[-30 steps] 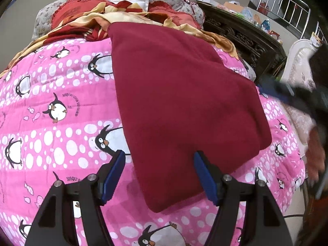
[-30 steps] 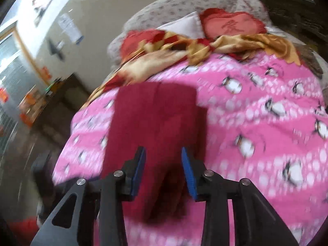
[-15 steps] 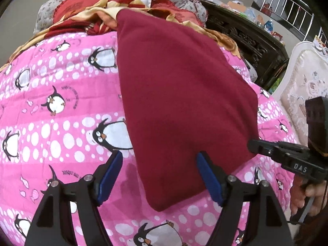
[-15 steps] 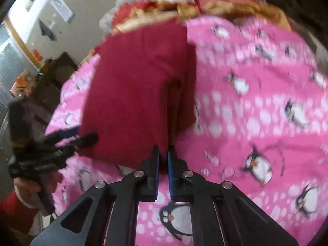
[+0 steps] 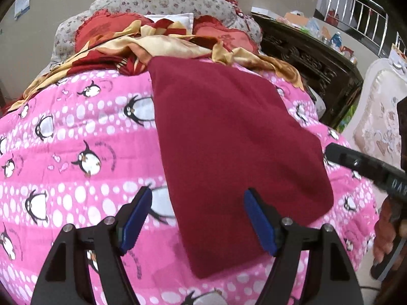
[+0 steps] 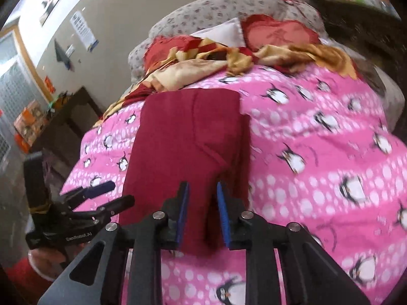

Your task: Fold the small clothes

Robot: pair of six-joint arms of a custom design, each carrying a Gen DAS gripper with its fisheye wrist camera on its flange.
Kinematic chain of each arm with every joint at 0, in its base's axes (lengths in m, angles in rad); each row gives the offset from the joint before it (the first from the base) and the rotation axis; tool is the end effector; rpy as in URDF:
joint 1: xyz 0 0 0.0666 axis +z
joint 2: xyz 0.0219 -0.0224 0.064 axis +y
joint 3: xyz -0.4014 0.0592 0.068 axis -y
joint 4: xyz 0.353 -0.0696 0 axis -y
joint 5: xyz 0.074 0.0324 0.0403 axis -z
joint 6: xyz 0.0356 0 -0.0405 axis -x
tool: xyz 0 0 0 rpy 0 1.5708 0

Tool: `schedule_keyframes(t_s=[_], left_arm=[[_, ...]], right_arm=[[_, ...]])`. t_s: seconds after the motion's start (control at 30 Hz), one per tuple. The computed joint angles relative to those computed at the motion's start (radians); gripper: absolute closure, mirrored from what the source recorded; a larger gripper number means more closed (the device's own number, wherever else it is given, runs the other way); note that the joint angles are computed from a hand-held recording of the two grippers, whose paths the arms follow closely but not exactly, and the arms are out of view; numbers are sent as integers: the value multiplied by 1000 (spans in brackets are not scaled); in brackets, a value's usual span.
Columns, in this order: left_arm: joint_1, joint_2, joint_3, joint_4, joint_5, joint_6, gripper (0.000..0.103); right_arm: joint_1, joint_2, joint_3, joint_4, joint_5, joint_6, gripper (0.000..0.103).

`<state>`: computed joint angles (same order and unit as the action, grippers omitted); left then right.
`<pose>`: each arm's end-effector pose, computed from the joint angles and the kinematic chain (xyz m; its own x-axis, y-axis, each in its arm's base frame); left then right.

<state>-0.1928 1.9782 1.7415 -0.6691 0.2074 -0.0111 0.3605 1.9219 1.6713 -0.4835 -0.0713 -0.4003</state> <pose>0.6399 -0.1328 0.3037 -0.7688 0.1612 -0.6188 0.3208 0.9344 -0.1552 0.6046 0.2302 0.3231 -0.7337 0.1388 -0.6651 -0.1253 0.9345 0.3333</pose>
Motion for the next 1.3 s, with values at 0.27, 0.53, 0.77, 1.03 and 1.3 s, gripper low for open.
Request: schedule_keyframes(t_s=[0.27, 0.53, 0.77, 1.03, 1.3], left_arm=[[-3, 77, 113, -56, -14, 11, 24], [-9, 140, 172, -73, -21, 22, 22], [31, 140, 185, -91, 119, 48, 20], [40, 187, 250, -126, 170, 87, 13], [37, 274, 365, -209, 280, 130, 17]], right_arm=[[11, 143, 213, -128, 62, 106, 71], [-10, 233, 291, -163, 51, 108, 72], [-42, 141, 141, 8, -27, 46, 52], [-94, 147, 79, 123, -144, -95, 12], [-84, 259, 234, 35, -229, -66, 39]])
